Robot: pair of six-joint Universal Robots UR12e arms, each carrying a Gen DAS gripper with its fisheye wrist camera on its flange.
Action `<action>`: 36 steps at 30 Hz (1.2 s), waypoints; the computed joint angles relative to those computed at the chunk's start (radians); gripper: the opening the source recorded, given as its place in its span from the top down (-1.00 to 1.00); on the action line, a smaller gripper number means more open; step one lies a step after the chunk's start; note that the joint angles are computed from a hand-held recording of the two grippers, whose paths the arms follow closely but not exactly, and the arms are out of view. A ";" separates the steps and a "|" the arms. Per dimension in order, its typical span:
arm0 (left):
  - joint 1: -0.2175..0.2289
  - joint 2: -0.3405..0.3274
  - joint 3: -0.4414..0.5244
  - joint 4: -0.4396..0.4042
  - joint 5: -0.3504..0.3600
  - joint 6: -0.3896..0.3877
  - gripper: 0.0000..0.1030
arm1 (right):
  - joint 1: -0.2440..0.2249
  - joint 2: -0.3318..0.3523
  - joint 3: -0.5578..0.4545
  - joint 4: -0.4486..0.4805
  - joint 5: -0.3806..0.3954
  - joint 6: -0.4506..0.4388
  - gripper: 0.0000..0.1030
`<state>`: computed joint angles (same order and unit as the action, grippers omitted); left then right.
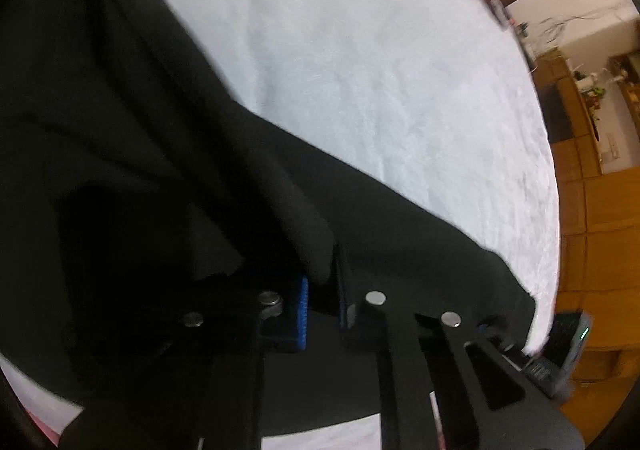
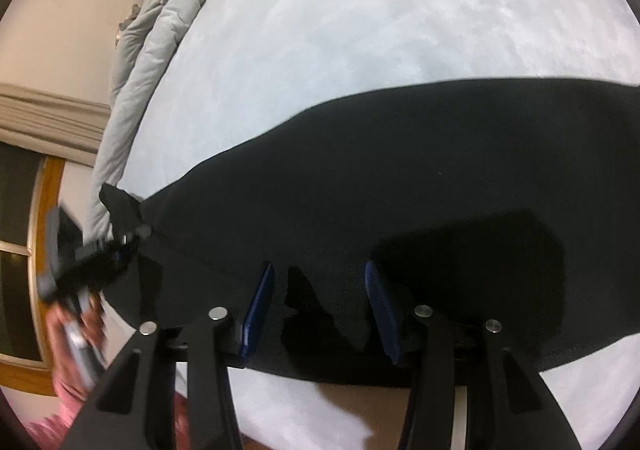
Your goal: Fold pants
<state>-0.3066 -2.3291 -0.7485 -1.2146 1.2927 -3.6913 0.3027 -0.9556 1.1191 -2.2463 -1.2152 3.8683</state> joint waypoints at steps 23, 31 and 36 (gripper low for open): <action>-0.030 0.184 -0.401 0.421 0.078 -0.078 0.78 | -0.035 -0.024 0.155 -0.271 0.259 0.298 -0.16; -0.026 0.179 -0.398 0.391 0.054 -0.074 0.75 | -0.035 -0.021 0.158 -0.284 0.224 0.304 -0.19; -0.018 0.163 -0.378 0.376 0.028 -0.087 0.68 | -0.023 -0.025 0.159 -0.273 0.166 0.297 0.50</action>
<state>-0.3242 -2.1660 -1.1268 -0.8386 1.3209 -3.7779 0.2797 -0.9809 1.2781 -2.5193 -1.0495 4.1649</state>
